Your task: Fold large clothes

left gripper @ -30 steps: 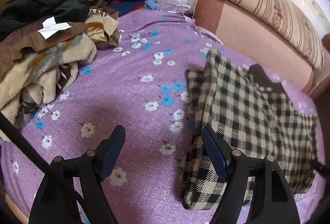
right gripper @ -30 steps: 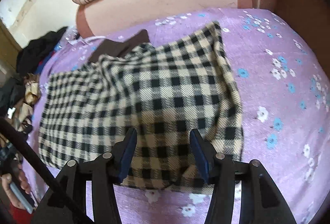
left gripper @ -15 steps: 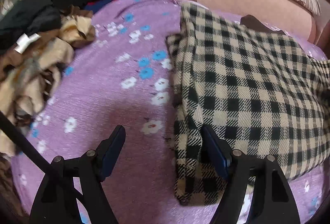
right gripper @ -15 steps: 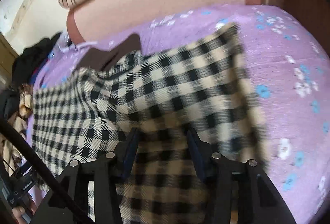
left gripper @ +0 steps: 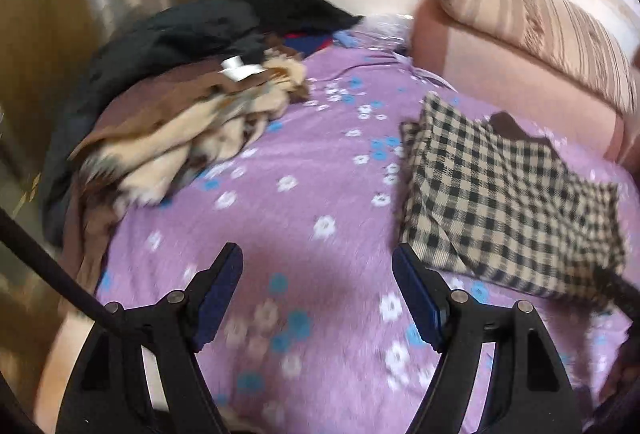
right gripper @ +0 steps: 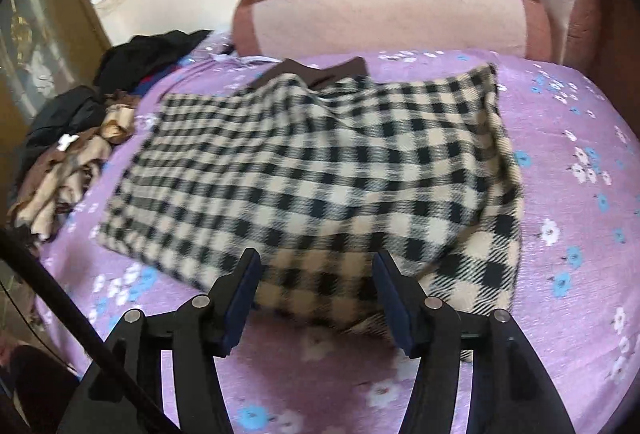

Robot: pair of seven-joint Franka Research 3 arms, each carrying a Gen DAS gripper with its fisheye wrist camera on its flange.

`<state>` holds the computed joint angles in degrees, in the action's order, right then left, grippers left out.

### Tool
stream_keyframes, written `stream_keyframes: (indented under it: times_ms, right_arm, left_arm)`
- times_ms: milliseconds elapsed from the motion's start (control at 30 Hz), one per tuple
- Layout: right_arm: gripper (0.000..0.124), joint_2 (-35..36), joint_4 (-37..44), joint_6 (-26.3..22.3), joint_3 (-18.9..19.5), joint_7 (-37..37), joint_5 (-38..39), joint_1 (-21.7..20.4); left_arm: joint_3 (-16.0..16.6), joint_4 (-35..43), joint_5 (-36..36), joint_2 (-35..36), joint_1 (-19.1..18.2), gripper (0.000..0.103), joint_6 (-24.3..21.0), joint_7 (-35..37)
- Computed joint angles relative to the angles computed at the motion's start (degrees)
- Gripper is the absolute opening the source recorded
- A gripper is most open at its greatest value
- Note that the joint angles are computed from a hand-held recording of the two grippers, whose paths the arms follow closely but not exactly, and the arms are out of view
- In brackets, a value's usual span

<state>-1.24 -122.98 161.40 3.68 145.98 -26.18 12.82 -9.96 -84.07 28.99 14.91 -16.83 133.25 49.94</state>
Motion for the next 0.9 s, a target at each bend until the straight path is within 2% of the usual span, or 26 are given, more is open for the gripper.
stream_keyframes:
  times_ms: [67,167,267,333,567,733,900]
  right_arm:
    - [0.064,-1.04,-0.55,0.12,0.43,3.69,-4.76,-0.15]
    - [0.065,-1.85,-0.86,-0.68,1.37,7.52,-9.45,-0.49]
    - [0.065,-1.27,0.03,-2.50,2.01,8.54,-12.64,-0.26]
    - [0.065,-1.01,0.23,-3.41,2.07,9.47,-15.14,0.08]
    - [0.065,-0.86,-0.12,-7.94,2.03,10.13,-19.32,1.37]
    - [0.065,-1.75,-1.40,-7.17,1.44,11.69,-19.10,0.99]
    - [0.065,-2.48,-2.21,-8.65,1.65,14.06,-20.20,0.23]
  left_arm:
    - [-0.32,-4.53,-2.03,-4.67,0.56,0.076,0.49,-2.27]
    - [-0.96,-9.85,0.53,-10.34,0.63,0.076,1.28,-6.27]
    - [-1.91,-11.32,3.90,-12.88,0.81,0.076,-0.12,-9.11]
    - [-2.48,-12.19,3.60,-14.40,1.14,0.076,-0.54,-9.76]
    - [-3.60,-12.05,4.36,-16.45,1.99,0.076,-1.15,-10.50]
    - [-3.95,-11.83,5.86,-17.28,2.58,0.076,-1.96,-12.78]
    - [-4.46,-11.76,5.77,-17.02,2.17,0.076,-2.96,-12.73]
